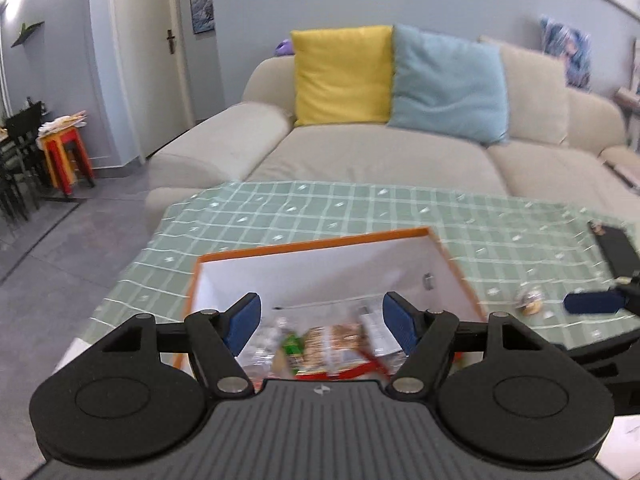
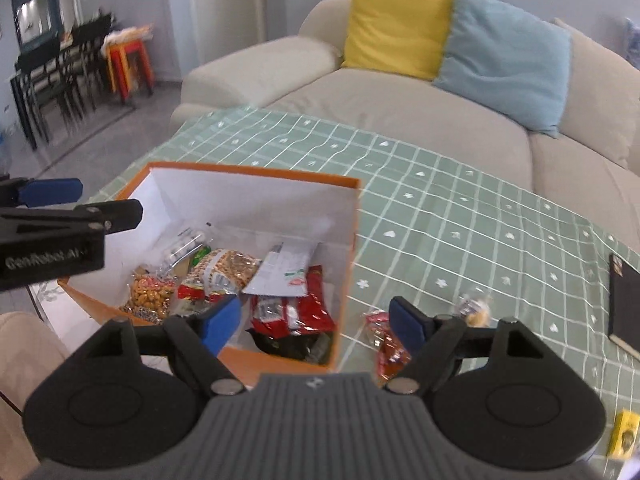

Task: Organize snacks
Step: 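Withdraw both tools from the box back over the table, then move the open left tool down to the red braised-meat pack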

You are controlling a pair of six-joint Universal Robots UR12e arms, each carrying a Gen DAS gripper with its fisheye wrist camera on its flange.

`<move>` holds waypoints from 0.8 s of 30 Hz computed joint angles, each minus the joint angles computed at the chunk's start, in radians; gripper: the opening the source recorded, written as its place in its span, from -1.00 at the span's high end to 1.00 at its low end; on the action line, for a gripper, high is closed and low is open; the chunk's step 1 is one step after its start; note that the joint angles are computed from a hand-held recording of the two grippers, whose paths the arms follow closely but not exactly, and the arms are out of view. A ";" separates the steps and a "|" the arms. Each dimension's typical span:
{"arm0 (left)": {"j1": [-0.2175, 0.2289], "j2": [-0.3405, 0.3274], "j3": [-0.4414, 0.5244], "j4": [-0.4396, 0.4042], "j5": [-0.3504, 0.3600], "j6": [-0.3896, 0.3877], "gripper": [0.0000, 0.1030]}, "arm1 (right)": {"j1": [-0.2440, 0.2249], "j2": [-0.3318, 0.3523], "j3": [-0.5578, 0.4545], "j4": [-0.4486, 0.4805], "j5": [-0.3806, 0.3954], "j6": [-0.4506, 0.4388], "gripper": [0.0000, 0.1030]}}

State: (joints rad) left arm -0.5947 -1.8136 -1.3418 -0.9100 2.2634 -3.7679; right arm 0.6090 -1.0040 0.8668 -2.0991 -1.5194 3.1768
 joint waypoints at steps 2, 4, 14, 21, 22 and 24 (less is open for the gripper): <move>-0.010 -0.006 -0.003 0.031 0.002 -0.001 -0.59 | -0.011 -0.041 0.078 -0.065 -0.004 0.019 -0.53; -0.017 -0.013 -0.007 0.071 -0.014 0.013 -0.59 | -0.020 -0.075 0.146 -0.119 -0.012 0.029 -0.53; -0.046 -0.065 0.014 0.149 -0.197 0.099 -0.59 | -0.065 -0.175 0.334 -0.137 -0.052 0.054 -0.52; -0.061 -0.112 0.050 0.119 -0.284 0.132 -0.55 | -0.083 -0.203 0.411 -0.138 -0.107 0.074 -0.50; -0.063 -0.119 0.057 0.110 -0.294 0.129 -0.55 | -0.087 -0.202 0.411 -0.126 -0.109 0.092 -0.50; -0.062 -0.129 0.065 0.105 -0.318 0.116 -0.51 | -0.093 -0.198 0.406 -0.092 -0.133 0.134 -0.50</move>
